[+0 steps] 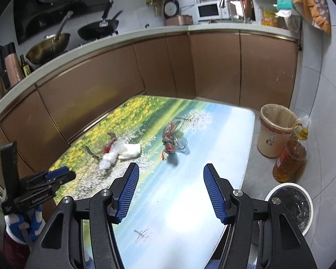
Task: Collect trash
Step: 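Move both open tools back over the clear plastic bags on the table, then grasp a clear plastic bag with the left tool while the right tool grasps a red-streaked clear bag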
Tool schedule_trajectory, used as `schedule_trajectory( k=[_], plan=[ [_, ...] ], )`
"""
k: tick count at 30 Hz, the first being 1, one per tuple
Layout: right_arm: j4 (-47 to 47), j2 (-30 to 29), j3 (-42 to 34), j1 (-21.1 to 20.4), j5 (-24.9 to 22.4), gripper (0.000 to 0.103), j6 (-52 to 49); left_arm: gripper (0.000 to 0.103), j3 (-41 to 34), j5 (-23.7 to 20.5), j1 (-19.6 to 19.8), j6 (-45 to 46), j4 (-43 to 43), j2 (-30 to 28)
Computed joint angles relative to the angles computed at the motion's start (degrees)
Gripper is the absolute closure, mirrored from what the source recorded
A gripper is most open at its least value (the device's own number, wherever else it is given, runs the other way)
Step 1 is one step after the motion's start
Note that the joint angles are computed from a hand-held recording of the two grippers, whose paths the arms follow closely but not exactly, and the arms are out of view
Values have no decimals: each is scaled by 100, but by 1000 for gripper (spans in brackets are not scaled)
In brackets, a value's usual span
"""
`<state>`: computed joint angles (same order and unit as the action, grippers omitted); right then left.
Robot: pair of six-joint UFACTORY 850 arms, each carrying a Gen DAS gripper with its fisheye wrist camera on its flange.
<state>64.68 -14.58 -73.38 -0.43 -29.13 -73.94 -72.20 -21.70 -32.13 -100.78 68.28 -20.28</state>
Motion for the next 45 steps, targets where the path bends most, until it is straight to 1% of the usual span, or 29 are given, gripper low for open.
schedule_trajectory(
  k=[3, 5, 9, 11, 17, 22, 25, 27, 30, 32, 33, 37, 40, 45],
  plan=[
    [-355, -408, -395, 104, 14, 44, 337, 68, -394, 92, 206, 625, -564, -387],
    [-565, -692, -692, 167, -19, 44, 538, 68, -691, 69, 327, 1037, -929, -675],
    [-1067, -1358, -1449, 356, -78, 44, 976, 68, -1036, 44, 487, 1380, -1271, -1033],
    [-1219, -1674, -1821, 424, -183, 44, 1121, 68, -1147, 52, 541, 1471, -1353, -1161],
    [-1867, -2610, -2954, 672, -419, 44, 1786, 68, -1311, 8, 583, 1695, -1536, -1374],
    [-2268, -3194, -3678, 807, -663, 44, 2132, 69, -1349, 53, 605, 1767, -1662, -1441],
    [-2569, -3449, -3981, 877, -721, 44, 2372, 69, -1377, 63, 608, 1785, -1727, -1463],
    [-2720, -3585, -4145, 893, -793, 45, 2527, 71, -1400, 56, 598, 1840, -1767, -1480],
    [-2948, -3738, -4332, 903, -914, 53, 2751, 72, -1440, 21, 566, 1889, -1775, -1501],
    [-3065, -3827, -4439, 904, -1014, 60, 2845, 73, -1464, 32, 545, 1980, -1836, -1511],
    [-3091, -3846, -4458, 902, -1050, 62, 2856, 73, -1476, 22, 533, 2003, -1844, -1517],
    [-3062, -3867, -4456, 853, -1220, 83, 2845, 74, -1466, -21, 476, 1983, -1821, -1497],
    [-2894, -3729, -4222, 814, -1206, 86, 2669, 74, -1364, -42, 425, 1806, -1705, -1401],
    [-2497, -3369, -3689, 707, -1201, 87, 2280, 74, -1079, -58, 349, 1340, -1402, -1132]
  ],
)
